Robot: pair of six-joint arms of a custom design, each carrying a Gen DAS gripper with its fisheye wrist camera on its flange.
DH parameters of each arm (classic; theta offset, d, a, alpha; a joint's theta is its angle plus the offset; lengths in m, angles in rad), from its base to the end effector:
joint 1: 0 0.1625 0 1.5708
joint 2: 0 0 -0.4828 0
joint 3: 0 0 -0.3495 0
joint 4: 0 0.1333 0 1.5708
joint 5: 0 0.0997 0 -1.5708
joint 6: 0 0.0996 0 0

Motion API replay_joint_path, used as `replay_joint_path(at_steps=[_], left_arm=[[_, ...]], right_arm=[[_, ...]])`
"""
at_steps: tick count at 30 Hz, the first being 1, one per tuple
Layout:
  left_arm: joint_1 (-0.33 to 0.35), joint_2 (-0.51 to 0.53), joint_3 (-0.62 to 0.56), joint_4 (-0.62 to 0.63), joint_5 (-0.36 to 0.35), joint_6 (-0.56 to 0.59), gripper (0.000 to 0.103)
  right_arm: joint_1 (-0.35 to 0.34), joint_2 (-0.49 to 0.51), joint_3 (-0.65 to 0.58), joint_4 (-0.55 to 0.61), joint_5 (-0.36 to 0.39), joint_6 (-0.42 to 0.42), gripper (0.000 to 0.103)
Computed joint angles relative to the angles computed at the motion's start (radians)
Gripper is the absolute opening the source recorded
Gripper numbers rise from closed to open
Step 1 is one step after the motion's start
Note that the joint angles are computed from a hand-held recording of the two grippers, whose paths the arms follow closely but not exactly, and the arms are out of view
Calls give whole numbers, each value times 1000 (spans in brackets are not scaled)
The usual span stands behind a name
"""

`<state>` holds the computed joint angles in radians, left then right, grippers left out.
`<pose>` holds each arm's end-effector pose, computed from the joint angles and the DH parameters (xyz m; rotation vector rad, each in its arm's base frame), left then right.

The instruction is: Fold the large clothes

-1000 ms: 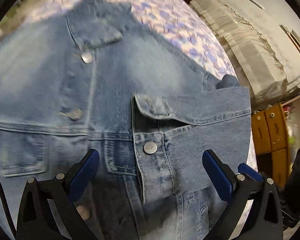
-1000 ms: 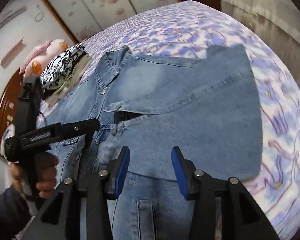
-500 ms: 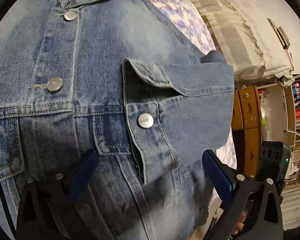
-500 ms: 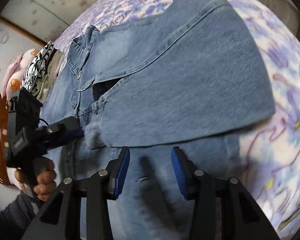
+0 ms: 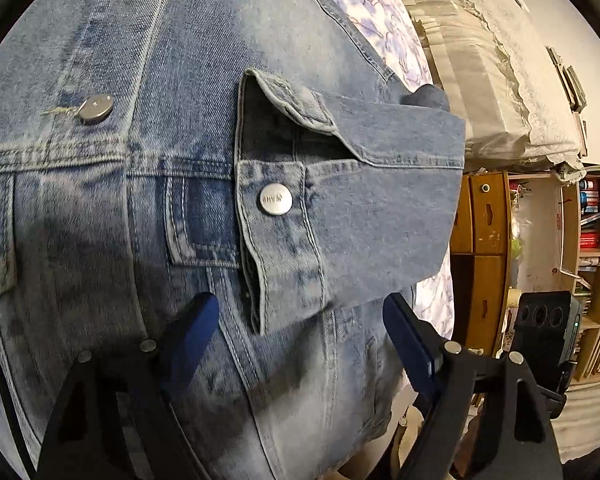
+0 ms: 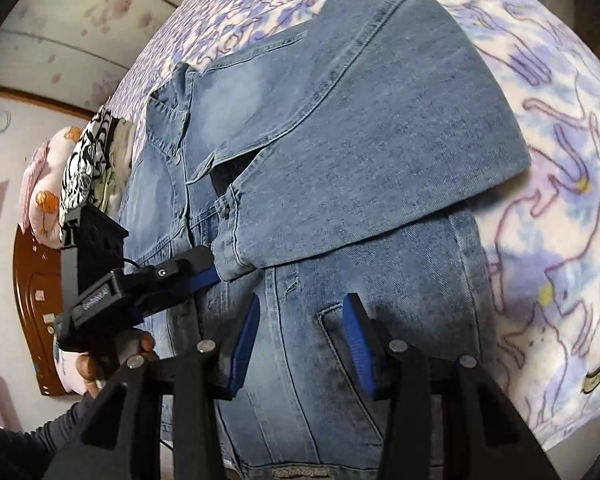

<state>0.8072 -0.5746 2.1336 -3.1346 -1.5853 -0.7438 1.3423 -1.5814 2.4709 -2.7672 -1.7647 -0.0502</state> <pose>-0.2571 -0.4593 -0.0237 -0.0310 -3.1276 -0.0101 0.0342 -0.3566 0.3107 -0.2997 -2.8658 0.4024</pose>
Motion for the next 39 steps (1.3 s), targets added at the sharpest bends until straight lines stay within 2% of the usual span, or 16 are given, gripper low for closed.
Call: replay_joint_path(at_steps=[2,3,4,8,12,13,14,15,18,21,25,28,30,35,37,39], left_arm=[[6,10,-6,-22,-8,3,82],[12,21,-16,-52,-42,15,79],[15,27,-17,-67,-70,26,69],[-15,60,-70,14,-18,15,69],[0,91,-62,-44,-20,-62,69],[-2,90,-72,-21,-13,-88,62],[-7,82,-84,23,-1,-98,14],[-7,80,-105,70,-7,-96,10],[-44,56,-144,148,38,-111,8],[-110,1,-184,191,122,-35,7],[-187,-86,-233,242,286,55,6],[-214,-145,-220,272,422,69,6],[-214,-176,-199,342,516,38,6],[-157,-246,-93,537,661,-143,7],[-105,-282,-37,571,659,-197,8],[-56,-294,-5,574,605,-245,16]], right_arm=[[-7,7,2,-7,11,0,43],[-11,10,2,-7,14,-2,44],[-17,8,3,-6,21,-3,43],[-31,-7,-5,11,27,-5,43],[-31,-27,-19,17,24,-9,44],[-29,-32,-22,18,19,-9,43],[-27,-33,-24,18,15,-6,44],[-25,-37,-26,21,10,-3,44],[-11,-46,-33,24,-26,12,43],[17,-61,-44,8,-62,18,44],[67,-72,-70,-16,-113,3,43],[89,-58,-86,-19,-129,1,43],[93,-39,-89,-24,-134,5,44],[75,12,-66,-51,-127,6,44],[73,23,-56,-56,-126,4,44],[75,40,-57,-46,-132,2,44]])
